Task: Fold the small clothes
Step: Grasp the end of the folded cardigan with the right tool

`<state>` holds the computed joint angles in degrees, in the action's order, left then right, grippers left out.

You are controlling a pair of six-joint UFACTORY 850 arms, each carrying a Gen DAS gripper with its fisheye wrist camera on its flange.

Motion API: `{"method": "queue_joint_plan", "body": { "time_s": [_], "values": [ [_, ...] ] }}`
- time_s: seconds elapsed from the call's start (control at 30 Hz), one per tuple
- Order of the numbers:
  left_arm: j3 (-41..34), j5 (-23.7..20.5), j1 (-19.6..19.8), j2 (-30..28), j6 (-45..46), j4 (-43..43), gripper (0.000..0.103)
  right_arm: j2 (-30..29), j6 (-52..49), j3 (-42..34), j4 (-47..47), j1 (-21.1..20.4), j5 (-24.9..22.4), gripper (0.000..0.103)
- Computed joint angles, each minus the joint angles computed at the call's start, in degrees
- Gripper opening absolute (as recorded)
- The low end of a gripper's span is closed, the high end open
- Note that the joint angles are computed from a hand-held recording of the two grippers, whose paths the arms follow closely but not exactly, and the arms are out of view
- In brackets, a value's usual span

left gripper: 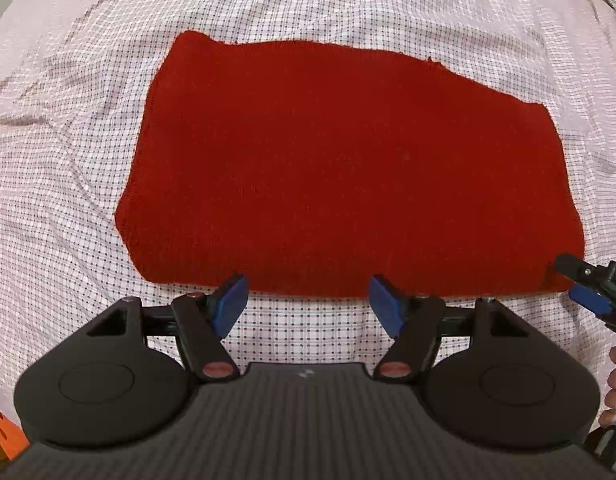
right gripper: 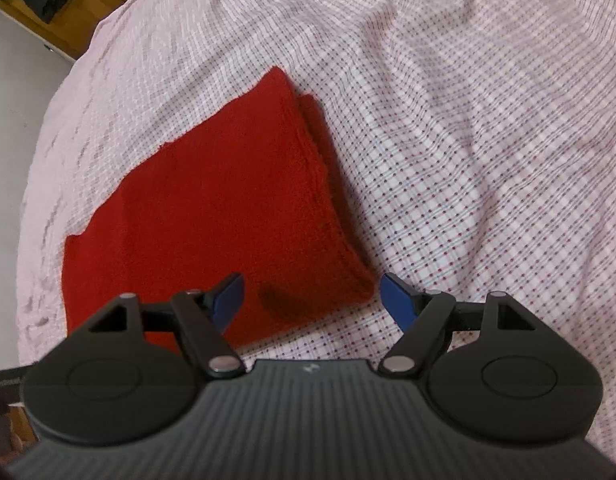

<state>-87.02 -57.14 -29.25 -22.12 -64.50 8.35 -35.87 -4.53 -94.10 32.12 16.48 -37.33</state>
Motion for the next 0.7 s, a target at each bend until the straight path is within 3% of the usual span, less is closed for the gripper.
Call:
{"method": "queue_joint_plan", "body": {
  "time_s": [0.2, 0.4, 0.6, 0.7],
  "values": [
    [0.80, 0.91, -0.47, -0.19, -1.68, -0.01, 0.074, -1.72, -3.06, 0.11, 2.20, 0.52, 1.17, 0.079],
    [1.96, 1.71, -0.78, -0.13, -3.40, -0.43, 0.074, -2.75, -4.88, 0.97, 9.08, -0.16, 2.36, 0.089],
    [3.42, 2.55, -1.12, 1.09, -5.53, 0.88, 0.074, -2.61, -1.42, 2.14, 14.41, -0.21, 4.01, 0.090],
    [4.57, 3.25, -0.91, 2.05, -4.90, 0.73, 0.074, -1.44, -0.89, 4.17, 22.99, -0.88, 3.97, 0.090]
  ]
}}
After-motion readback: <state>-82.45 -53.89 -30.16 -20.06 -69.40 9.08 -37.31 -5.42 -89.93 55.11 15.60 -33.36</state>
